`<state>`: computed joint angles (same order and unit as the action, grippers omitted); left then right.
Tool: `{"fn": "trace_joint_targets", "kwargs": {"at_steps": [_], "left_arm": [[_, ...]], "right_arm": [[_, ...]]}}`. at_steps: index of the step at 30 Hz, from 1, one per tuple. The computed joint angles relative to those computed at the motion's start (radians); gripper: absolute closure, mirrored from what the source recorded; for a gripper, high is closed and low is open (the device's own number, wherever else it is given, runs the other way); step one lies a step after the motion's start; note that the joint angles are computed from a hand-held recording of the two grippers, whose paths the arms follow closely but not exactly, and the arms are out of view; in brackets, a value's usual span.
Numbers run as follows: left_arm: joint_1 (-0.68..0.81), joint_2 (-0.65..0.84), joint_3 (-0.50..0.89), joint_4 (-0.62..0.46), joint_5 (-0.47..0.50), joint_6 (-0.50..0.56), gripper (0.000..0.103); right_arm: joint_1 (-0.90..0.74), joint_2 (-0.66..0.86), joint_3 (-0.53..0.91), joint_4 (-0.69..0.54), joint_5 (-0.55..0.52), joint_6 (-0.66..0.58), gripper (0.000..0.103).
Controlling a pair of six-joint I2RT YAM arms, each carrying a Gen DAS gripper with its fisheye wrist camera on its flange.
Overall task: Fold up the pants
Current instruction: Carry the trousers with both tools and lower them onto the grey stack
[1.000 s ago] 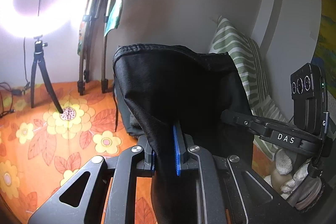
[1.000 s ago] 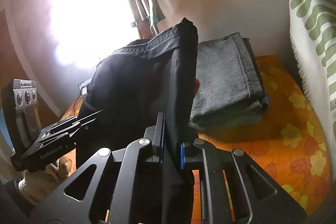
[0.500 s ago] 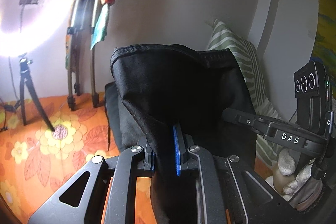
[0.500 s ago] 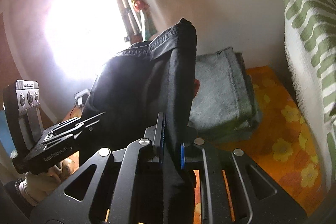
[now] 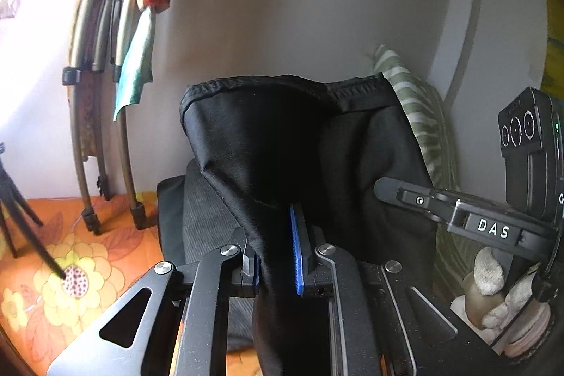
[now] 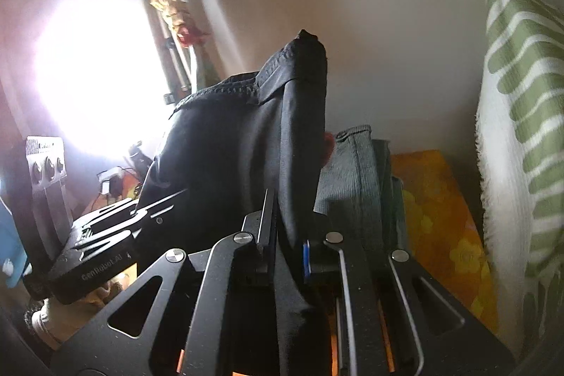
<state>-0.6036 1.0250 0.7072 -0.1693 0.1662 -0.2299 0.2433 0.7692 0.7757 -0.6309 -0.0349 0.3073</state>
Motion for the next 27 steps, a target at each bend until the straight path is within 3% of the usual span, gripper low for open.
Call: {"fn": "trace_joint_targets", "kwargs": {"at_steps": [10, 18, 21, 23, 27], "left_arm": [[0.07, 0.289, 0.062, 0.143, 0.042, -0.006, 0.092], [0.047, 0.406, 0.132, 0.128, -0.024, 0.005, 0.084], [0.05, 0.409, 0.149, 0.093, -0.046, 0.005, 0.075], [0.054, 0.397, 0.146, 0.069, -0.056, 0.011, 0.07], [0.068, 0.374, 0.132, 0.043, -0.051, 0.023, 0.07]], "right_arm": [[-0.117, 0.351, 0.033, 0.209, -0.08, -0.109, 0.092], [-0.128, 0.499, 0.041, 0.293, -0.002, -0.16, 0.091], [-0.114, 0.546, 0.074, 0.277, 0.115, -0.154, 0.079], [-0.115, 0.552, 0.089, 0.262, 0.197, -0.16, 0.063], [-0.173, 0.462, 0.066, 0.236, 0.17, -0.146, 0.06]]}}
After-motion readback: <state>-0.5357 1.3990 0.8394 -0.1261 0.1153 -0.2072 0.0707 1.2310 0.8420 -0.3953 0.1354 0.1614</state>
